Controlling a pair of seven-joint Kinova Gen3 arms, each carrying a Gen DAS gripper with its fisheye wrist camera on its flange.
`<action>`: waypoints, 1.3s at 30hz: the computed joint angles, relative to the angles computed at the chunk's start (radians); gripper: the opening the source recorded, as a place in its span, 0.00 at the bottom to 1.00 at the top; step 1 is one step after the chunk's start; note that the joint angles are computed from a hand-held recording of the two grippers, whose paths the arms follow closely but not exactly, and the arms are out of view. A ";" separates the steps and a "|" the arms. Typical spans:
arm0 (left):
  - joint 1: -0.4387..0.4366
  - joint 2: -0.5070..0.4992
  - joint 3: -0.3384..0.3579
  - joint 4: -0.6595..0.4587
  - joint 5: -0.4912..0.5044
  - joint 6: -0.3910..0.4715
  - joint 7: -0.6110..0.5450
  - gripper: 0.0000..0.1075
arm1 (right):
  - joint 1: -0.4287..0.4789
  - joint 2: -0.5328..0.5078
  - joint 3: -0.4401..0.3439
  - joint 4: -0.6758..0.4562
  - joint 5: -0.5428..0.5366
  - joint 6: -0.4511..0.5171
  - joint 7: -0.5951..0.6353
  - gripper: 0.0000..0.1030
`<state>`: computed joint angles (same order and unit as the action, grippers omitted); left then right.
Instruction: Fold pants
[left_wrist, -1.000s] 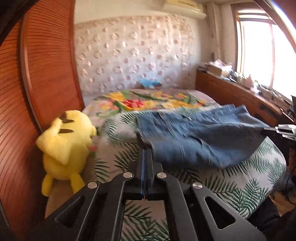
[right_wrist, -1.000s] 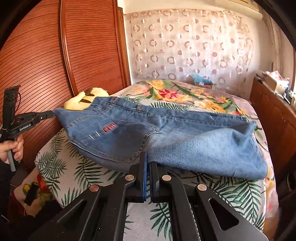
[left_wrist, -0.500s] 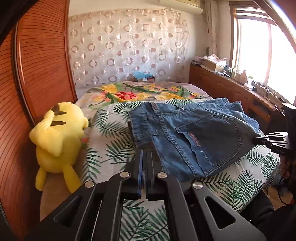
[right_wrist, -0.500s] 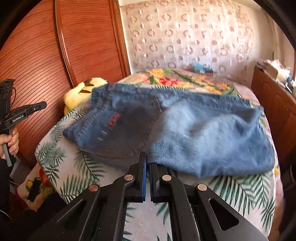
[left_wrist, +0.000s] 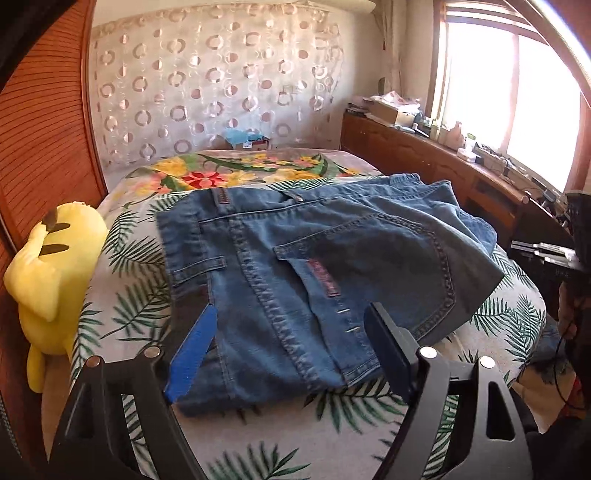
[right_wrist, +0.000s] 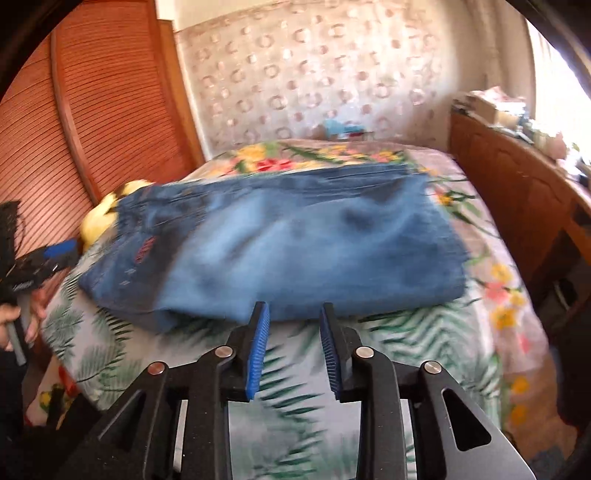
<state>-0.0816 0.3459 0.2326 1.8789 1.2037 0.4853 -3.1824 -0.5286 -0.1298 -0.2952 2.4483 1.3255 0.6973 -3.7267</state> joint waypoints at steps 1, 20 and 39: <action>0.008 0.002 0.005 0.003 0.005 -0.011 -0.005 0.77 | 0.008 -0.005 0.009 0.004 -0.005 0.005 0.005 0.32; 0.052 0.063 0.114 -0.008 -0.169 -0.138 0.132 0.77 | 0.186 0.080 0.131 -0.090 -0.130 -0.068 0.221 0.44; -0.107 0.124 0.354 0.014 -0.359 -0.258 0.266 0.77 | 0.229 0.067 0.114 -0.093 -0.149 -0.090 0.285 0.18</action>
